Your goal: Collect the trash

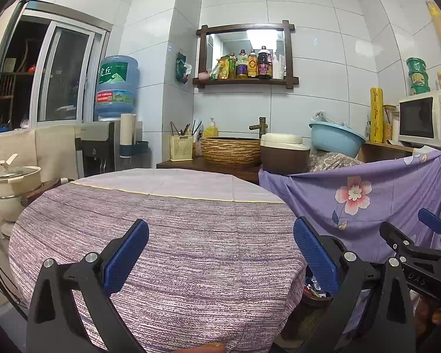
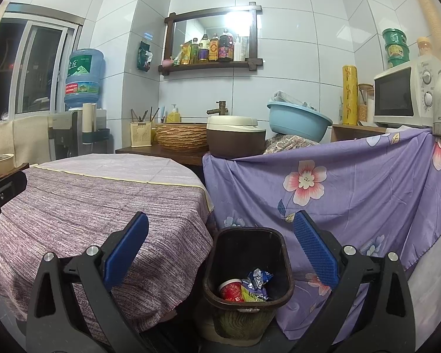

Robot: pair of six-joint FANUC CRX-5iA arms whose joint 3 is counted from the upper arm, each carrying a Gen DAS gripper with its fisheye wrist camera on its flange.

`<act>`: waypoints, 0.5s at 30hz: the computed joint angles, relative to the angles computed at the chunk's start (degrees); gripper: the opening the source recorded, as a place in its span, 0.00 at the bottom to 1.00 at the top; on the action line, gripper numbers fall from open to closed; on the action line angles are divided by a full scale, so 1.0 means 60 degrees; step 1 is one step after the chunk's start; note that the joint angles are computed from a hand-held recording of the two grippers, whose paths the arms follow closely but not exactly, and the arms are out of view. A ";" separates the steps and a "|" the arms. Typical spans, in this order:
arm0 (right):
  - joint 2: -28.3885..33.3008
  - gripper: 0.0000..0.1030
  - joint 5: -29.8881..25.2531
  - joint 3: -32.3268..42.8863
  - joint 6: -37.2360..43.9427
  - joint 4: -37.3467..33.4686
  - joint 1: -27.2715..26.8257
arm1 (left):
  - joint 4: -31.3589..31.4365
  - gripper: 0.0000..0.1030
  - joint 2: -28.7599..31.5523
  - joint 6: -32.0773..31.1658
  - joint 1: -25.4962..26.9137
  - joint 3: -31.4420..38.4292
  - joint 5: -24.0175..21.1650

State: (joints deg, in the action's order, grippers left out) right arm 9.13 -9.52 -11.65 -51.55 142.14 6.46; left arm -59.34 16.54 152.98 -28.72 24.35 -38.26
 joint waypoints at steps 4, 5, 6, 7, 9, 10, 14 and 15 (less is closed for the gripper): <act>-0.0003 0.94 0.0003 -0.0005 -0.0037 0.0029 -0.0005 | 0.0057 0.95 -0.0013 -0.0054 0.0034 -0.0025 0.0050; -0.0001 0.94 -0.0008 -0.0006 -0.0030 0.0019 -0.0002 | 0.0077 0.95 -0.0022 -0.0072 0.0045 -0.0036 0.0066; 0.0001 0.94 0.0007 0.0001 -0.0029 0.0023 -0.0007 | 0.0111 0.95 -0.0035 -0.0106 0.0074 -0.0070 0.0115; -0.0001 0.94 0.0019 0.0002 -0.0039 0.0034 -0.0011 | 0.0146 0.95 -0.0044 -0.0147 0.0095 -0.0089 0.0149; -0.0005 0.94 0.0007 -0.0019 -0.0050 0.0039 0.0002 | 0.0165 0.95 -0.0062 -0.0181 0.0117 -0.0131 0.0199; 0.0000 0.94 -0.0011 -0.0019 0.0000 -0.0017 0.0012 | 0.0187 0.95 -0.0071 -0.0207 0.0132 -0.0149 0.0236; 0.0005 0.94 -0.0071 -0.0048 0.0066 -0.0118 0.0051 | 0.0241 0.95 -0.0099 -0.0296 0.0176 -0.0191 0.0333; 0.0005 0.94 -0.0088 -0.0060 0.0093 -0.0152 0.0066 | 0.0265 0.95 -0.0107 -0.0323 0.0194 -0.0199 0.0360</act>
